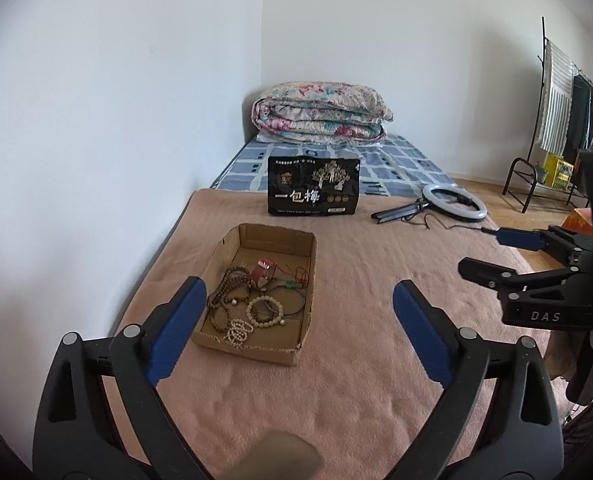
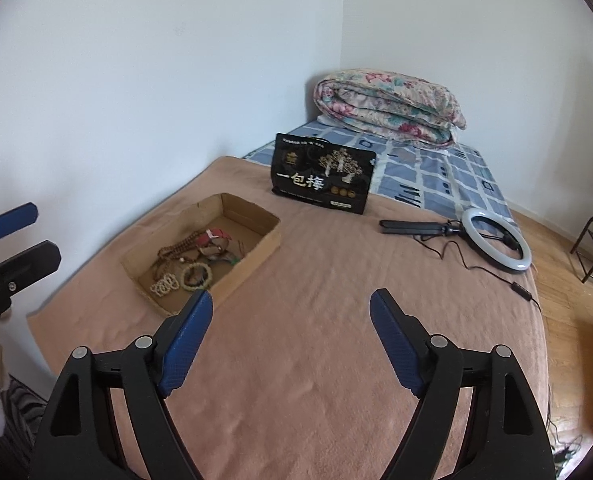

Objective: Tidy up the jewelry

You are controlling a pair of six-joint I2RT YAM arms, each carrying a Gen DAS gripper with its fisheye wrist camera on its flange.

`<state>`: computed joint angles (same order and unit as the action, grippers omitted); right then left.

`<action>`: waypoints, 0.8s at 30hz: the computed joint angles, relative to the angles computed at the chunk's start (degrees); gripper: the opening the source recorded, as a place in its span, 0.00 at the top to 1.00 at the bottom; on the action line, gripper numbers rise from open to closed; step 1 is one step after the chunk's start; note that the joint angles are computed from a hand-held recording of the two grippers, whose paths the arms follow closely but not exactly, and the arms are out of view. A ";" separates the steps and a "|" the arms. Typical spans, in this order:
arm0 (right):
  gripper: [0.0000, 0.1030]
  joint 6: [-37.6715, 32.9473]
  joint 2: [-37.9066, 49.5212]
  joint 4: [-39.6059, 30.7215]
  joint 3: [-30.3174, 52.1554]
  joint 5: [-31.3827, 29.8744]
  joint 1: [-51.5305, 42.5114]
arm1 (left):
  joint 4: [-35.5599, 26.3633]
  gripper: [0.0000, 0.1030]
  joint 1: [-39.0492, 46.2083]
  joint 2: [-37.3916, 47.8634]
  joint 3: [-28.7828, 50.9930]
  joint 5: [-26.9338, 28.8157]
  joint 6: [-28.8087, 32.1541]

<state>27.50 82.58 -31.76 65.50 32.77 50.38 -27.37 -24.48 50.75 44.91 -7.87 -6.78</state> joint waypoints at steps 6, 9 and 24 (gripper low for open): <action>0.21 1.53 -2.36 0.03 -3.33 2.80 0.78 | 1.46 0.02 -2.78 1.11 -1.50 -4.68 -0.94; 0.21 2.33 -3.87 0.51 -5.14 4.41 0.94 | 2.64 0.01 -3.58 1.57 -2.12 -6.04 -1.56; 0.21 6.13 -6.10 1.06 -9.13 6.52 -0.32 | 4.49 0.01 -6.62 0.91 -3.57 -9.97 -1.47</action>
<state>33.63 76.48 -30.70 56.37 39.28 50.05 -22.88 -31.11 51.66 41.35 -17.83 -8.24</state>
